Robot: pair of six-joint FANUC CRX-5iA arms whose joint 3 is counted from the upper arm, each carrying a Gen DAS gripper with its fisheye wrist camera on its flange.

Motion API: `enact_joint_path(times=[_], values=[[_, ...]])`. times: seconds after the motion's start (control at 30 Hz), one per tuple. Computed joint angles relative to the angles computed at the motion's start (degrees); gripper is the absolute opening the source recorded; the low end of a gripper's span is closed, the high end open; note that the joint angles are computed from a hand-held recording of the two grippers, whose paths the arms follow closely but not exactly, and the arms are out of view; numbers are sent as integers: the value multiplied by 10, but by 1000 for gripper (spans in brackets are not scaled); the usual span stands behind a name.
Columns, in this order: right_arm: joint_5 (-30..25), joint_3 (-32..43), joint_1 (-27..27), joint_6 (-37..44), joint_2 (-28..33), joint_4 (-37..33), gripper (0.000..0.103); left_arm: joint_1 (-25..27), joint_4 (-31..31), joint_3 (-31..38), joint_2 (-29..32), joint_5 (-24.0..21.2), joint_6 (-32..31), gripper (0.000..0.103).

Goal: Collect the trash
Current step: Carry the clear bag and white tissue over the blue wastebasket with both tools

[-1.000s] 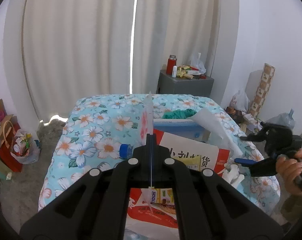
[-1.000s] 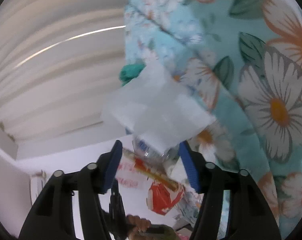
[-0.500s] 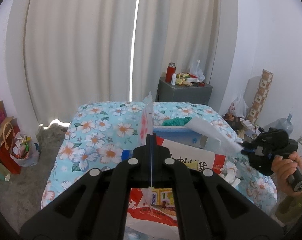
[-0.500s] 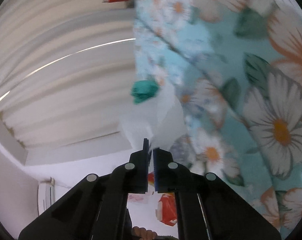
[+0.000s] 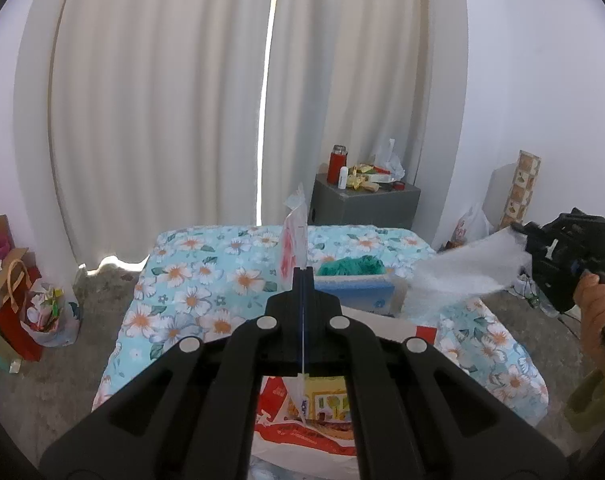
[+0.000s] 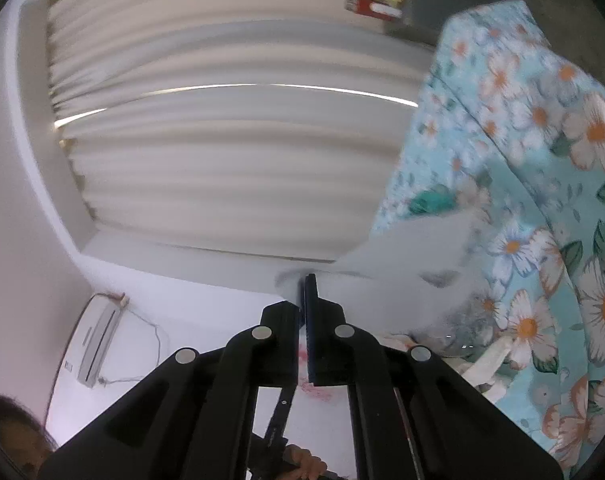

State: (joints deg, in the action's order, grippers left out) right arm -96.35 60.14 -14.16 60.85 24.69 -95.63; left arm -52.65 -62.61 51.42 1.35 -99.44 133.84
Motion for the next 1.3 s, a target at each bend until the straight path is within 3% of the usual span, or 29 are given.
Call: enact_joint_path(times=[0.37, 0.67, 1.07, 1.3], values=[[-8, -25, -61, 35, -26, -35, 3, -30, -29, 51, 25, 18, -26, 0], [-4, -62, -94, 50, -49, -40, 3, -21, 7, 82, 45, 68, -53, 0], [16, -90, -155, 62, -54, -61, 3, 40, 135, 172, 122, 124, -118, 0], [28, -88, -193, 66, -44, -59, 3, 97, 278, 289, 216, 154, -167, 0]])
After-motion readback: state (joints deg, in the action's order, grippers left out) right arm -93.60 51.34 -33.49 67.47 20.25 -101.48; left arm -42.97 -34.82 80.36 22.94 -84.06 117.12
